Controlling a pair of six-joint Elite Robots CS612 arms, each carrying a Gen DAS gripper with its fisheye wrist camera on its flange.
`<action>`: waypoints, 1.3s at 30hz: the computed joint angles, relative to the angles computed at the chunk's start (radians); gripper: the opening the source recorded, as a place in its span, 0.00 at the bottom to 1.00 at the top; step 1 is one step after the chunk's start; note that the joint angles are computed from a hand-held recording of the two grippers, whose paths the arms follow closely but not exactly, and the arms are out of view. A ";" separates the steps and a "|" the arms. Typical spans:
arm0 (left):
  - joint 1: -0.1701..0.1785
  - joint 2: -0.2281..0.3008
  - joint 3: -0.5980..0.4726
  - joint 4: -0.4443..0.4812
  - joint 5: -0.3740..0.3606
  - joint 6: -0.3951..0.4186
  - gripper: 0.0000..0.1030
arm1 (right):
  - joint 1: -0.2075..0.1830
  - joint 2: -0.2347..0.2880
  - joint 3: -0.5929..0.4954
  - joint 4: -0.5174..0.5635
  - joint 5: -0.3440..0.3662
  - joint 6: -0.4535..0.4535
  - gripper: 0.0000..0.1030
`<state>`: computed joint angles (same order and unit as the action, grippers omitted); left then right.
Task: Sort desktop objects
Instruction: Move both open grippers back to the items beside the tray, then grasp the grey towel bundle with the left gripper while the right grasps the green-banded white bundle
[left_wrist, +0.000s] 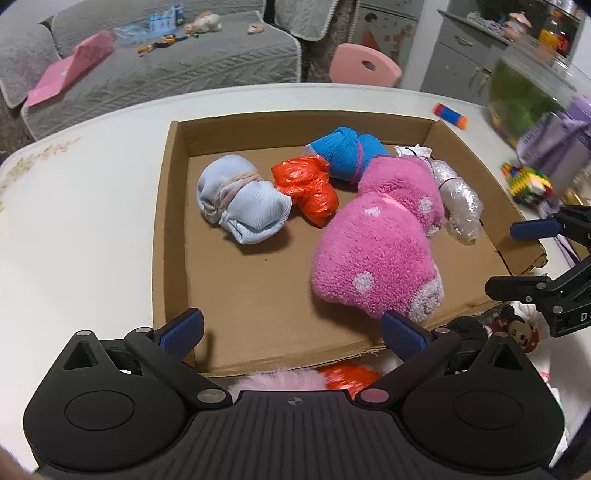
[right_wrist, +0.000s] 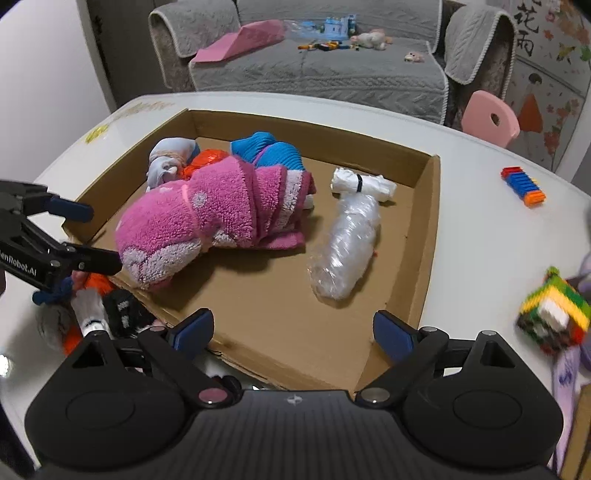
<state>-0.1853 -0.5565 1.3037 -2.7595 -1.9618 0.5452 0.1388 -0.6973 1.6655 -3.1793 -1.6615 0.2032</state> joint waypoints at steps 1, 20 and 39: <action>0.001 -0.007 0.018 -0.012 -0.007 0.005 0.99 | 0.001 -0.004 0.011 -0.005 -0.003 -0.003 0.90; 0.076 -0.084 0.207 -0.218 -0.139 0.032 0.99 | 0.051 -0.040 0.234 -0.499 0.035 -0.162 0.99; 0.044 -0.062 0.317 -0.435 0.003 0.067 0.99 | 0.013 0.020 0.182 -0.341 0.315 -0.395 0.91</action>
<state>-0.1408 -0.6187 1.6209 -3.1949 -1.9586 0.6123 0.1520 -0.6774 1.8475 -3.5200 -1.3469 -0.1914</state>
